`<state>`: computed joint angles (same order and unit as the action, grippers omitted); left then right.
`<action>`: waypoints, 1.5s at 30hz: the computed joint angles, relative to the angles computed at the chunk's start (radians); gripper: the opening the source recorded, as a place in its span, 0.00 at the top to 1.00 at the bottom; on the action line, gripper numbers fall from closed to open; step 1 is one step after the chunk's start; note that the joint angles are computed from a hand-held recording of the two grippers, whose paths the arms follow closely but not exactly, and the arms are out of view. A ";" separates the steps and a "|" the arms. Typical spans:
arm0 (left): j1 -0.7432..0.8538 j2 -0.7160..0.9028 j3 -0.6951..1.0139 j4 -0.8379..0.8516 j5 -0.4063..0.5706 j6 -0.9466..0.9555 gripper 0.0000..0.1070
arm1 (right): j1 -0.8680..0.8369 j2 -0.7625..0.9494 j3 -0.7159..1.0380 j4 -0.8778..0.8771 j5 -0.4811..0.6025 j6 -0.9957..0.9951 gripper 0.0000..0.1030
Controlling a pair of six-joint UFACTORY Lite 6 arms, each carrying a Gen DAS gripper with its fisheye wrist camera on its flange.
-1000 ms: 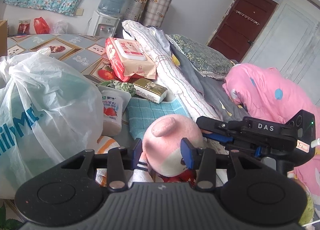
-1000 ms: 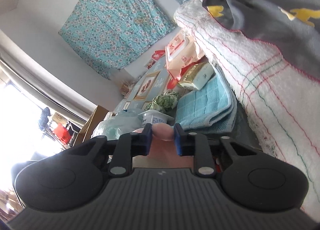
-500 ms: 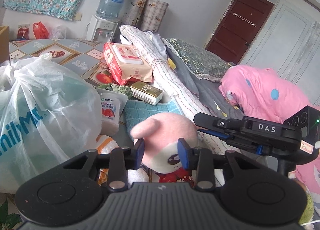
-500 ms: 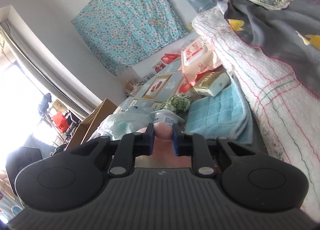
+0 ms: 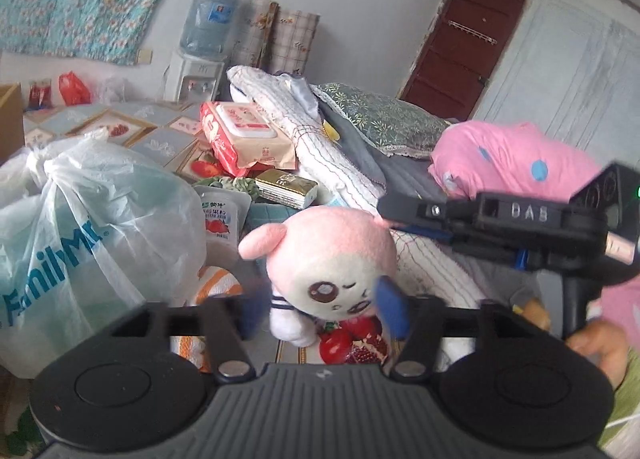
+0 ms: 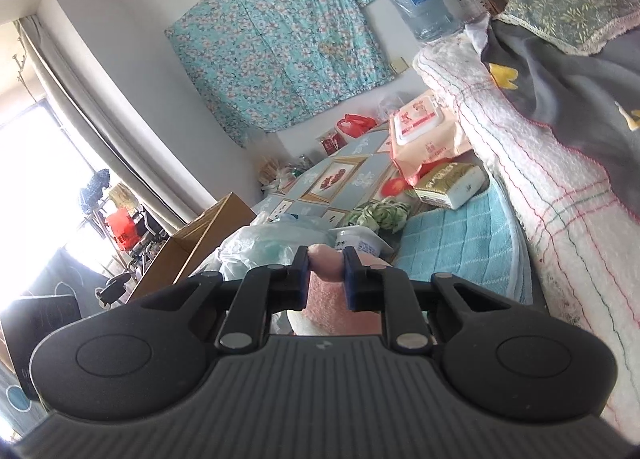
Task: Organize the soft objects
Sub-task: 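Lower the pink plush toy into the cardboard box with both tools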
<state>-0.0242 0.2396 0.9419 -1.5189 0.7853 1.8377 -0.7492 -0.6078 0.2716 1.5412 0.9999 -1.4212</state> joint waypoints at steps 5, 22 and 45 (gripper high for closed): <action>-0.074 -0.053 -0.074 -0.126 -0.103 0.190 0.24 | 0.031 -0.072 0.006 -0.027 -0.021 0.061 0.85; 0.106 -0.285 -0.204 -0.137 0.020 0.203 0.33 | 0.350 -0.320 0.170 -0.162 -0.141 0.399 0.86; 0.605 -0.012 0.236 -0.092 -0.062 -0.073 0.26 | 1.276 1.098 1.636 -0.284 -0.440 0.670 0.86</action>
<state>0.5813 0.2278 1.1778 -1.6105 0.7235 1.7646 0.5271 0.4905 1.9072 1.2568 0.5602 -0.7511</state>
